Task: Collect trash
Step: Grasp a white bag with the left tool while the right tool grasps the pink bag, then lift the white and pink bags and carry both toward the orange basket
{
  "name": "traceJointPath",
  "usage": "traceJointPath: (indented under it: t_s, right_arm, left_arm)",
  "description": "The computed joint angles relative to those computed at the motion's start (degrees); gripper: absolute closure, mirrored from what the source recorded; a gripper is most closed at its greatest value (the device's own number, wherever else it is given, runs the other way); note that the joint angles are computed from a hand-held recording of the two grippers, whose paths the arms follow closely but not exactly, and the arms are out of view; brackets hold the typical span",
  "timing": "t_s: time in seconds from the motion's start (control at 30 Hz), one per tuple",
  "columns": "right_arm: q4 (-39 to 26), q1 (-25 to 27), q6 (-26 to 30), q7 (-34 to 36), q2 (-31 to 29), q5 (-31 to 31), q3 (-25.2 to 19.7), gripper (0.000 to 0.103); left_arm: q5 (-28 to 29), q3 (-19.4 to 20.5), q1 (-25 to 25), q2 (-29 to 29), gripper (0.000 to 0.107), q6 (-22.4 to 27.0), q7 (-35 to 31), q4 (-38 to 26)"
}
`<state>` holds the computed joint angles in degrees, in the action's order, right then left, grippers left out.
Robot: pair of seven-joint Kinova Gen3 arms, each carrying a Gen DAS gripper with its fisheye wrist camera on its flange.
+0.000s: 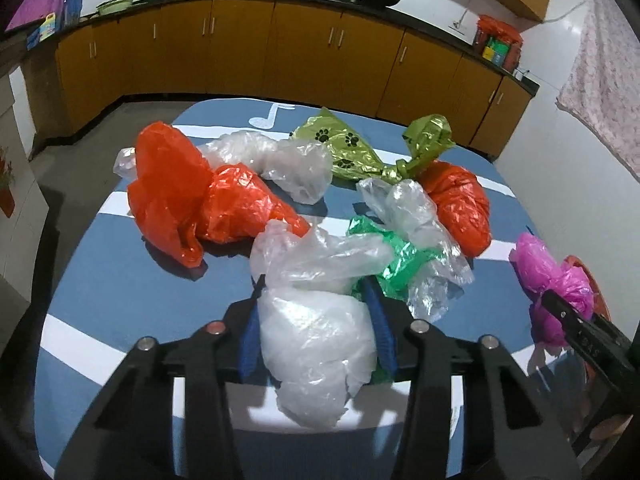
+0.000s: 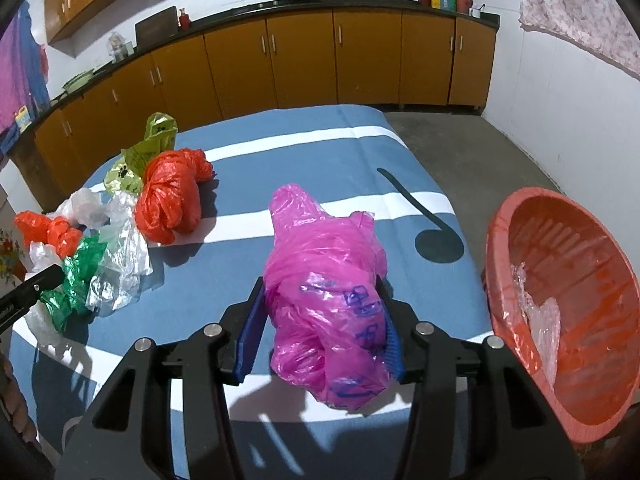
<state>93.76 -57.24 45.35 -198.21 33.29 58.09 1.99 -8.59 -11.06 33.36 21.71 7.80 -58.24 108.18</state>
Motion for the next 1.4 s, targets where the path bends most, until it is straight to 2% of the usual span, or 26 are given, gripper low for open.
traceJointPath:
  t_s: [0.17, 0.37, 0.5, 0.6, 0.7, 0.87, 1.13, 1.4]
  right_arm:
    - [-2.29, 0.67, 1.27, 3.23, 1.12, -1.92, -0.54, 0.050]
    - [-3.72, 0.81, 1.17, 4.59, 1.94, -3.94, 0.25, 0.049]
    - [-3.64, 1.20, 0.20, 5.28, 1.96, -5.30, 0.51, 0.048]
    - [-2.79, 2.16, -2.04, 5.88, 1.49, -7.09, 0.51, 0.050]
    - [-1.03, 0.69, -3.22, 3.02, 0.75, -5.85, 2.05, 0.053]
    - [1.35, -1.24, -3.22, -1.00, -0.42, -2.59, 2.69, 0.055]
    - [3.88, -3.32, 1.38, -6.33, -2.93, 3.72, -0.02, 0.055]
    - [7.47, -3.87, 6.80, -12.97, -6.87, 8.72, -4.59, 0.055]
  left_arm:
    - [-0.28, -2.98, 2.56, -0.36, 0.047, -0.88, 1.47, 1.89]
    - [1.71, 2.92, -3.23, 0.22, 0.042, 1.06, -0.13, 1.81]
    - [0.91, 2.79, -2.80, 0.62, 0.044, 0.58, -0.32, 1.67]
    - [0.97, 4.16, -3.81, 0.77, 0.057, 0.30, -1.69, 1.61]
    - [1.27, 4.67, -4.21, 0.59, 0.062, -0.47, -2.90, 2.19]
    - [2.02, 3.40, -3.25, -0.20, 0.063, -1.85, -3.93, 3.46]
    - [3.48, -0.31, -0.11, -3.77, 0.063, -4.81, -5.48, 6.47]
    - [5.82, -0.92, 2.67, -7.58, 0.063, -6.34, -8.46, 7.41]
